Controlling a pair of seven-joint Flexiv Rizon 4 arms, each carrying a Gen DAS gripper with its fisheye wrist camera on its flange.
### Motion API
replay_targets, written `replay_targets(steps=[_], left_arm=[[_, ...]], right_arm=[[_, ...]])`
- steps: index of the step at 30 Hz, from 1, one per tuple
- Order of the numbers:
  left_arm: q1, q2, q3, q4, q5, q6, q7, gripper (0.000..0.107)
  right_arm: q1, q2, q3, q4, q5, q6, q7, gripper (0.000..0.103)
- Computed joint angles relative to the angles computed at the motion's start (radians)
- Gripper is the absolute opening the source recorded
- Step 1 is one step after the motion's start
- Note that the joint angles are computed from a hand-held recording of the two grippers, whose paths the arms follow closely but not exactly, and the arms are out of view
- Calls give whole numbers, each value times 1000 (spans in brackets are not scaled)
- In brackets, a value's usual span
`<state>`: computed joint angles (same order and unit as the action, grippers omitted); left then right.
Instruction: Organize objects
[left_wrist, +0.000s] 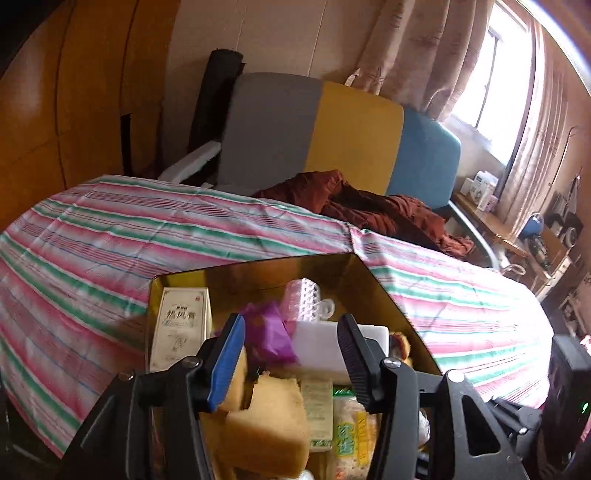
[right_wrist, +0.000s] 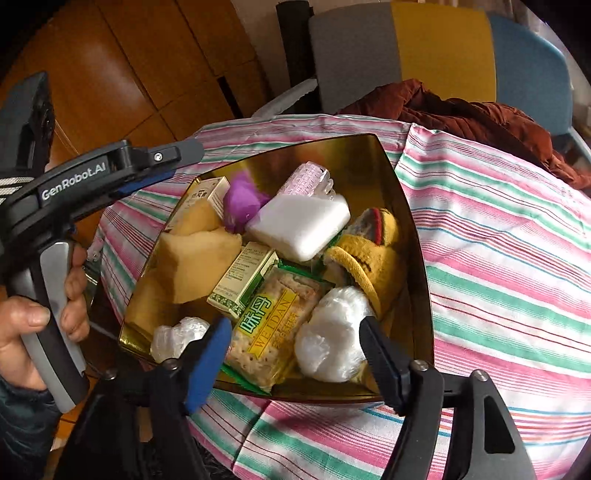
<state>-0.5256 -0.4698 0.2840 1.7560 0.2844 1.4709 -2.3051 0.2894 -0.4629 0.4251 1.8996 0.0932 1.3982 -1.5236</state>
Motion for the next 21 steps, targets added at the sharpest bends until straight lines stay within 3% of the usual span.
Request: replay_targets(steps=[6, 9, 17, 21], left_arm=[[-178, 22, 178, -10, 163, -73, -223, 66], [-240, 39, 227, -24, 260, -128, -327, 72], [-300, 103, 214, -39, 439, -278, -480, 73], [-297, 132, 169, -39, 470, -371, -504, 83]], right_arm=[[105, 18, -131, 64, -100, 101, 116, 90], [157, 30, -199, 102, -160, 167, 185, 97], [529, 77, -639, 237, -302, 342, 380, 103], [561, 88, -674, 255, -297, 356, 394, 103]])
